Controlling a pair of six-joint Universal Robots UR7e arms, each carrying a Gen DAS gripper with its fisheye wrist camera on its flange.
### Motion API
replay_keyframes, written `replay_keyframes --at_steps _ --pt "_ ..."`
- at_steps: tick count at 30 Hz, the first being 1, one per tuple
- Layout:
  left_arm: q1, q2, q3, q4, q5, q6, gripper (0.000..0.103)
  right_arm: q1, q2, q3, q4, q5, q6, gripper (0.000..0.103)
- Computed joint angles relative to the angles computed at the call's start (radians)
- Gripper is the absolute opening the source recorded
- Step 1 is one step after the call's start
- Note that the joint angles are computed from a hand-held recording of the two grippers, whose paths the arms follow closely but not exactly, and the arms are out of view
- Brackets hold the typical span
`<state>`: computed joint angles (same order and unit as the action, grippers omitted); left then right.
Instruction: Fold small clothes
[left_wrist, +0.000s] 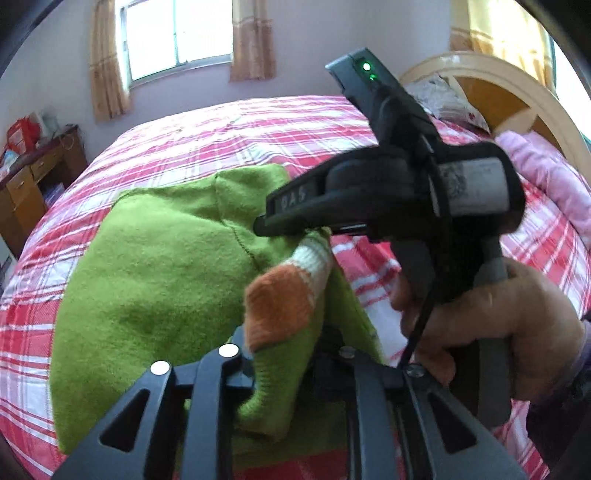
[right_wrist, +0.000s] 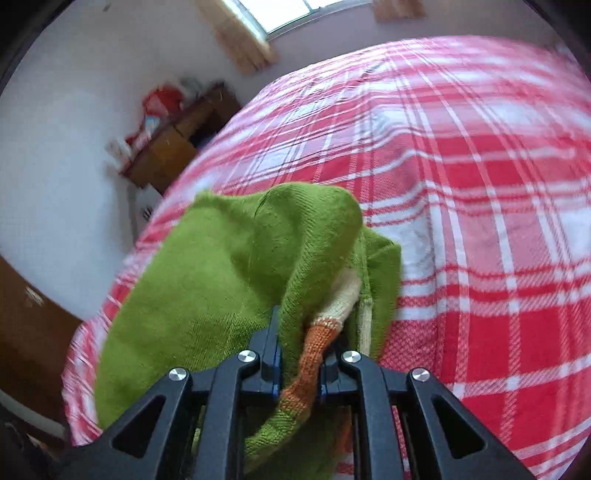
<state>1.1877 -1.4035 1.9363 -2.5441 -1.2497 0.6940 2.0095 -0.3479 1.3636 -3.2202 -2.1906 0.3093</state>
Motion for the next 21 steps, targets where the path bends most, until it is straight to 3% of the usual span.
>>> replay_keyframes --at_steps 2,6,9,12,16,19,21 --pt "0.021 -0.024 -0.027 0.087 -0.057 0.009 0.036 -0.005 -0.015 0.045 -0.055 0.033 0.039 0.019" --pt "0.102 -0.092 -0.091 0.217 -0.172 0.078 0.052 0.026 -0.060 0.157 -0.135 0.010 0.105 0.023" --pt "0.162 -0.141 -0.108 0.222 -0.205 0.111 0.071 0.087 -0.086 0.233 -0.166 -0.115 0.170 0.025" --pt "0.211 -0.143 -0.158 0.245 -0.206 0.081 0.071 0.157 -0.092 0.267 -0.189 -0.179 0.163 0.025" --pt "0.242 -0.114 -0.214 0.211 -0.153 0.031 0.071 0.233 -0.055 0.221 -0.224 -0.213 0.076 0.027" --pt "0.246 -0.098 -0.243 0.192 -0.142 -0.011 0.071 0.259 -0.013 0.124 -0.124 -0.250 -0.001 0.045" --pt "0.239 -0.086 -0.251 0.167 -0.128 -0.024 0.071 0.266 0.021 0.055 -0.067 -0.261 -0.064 0.047"
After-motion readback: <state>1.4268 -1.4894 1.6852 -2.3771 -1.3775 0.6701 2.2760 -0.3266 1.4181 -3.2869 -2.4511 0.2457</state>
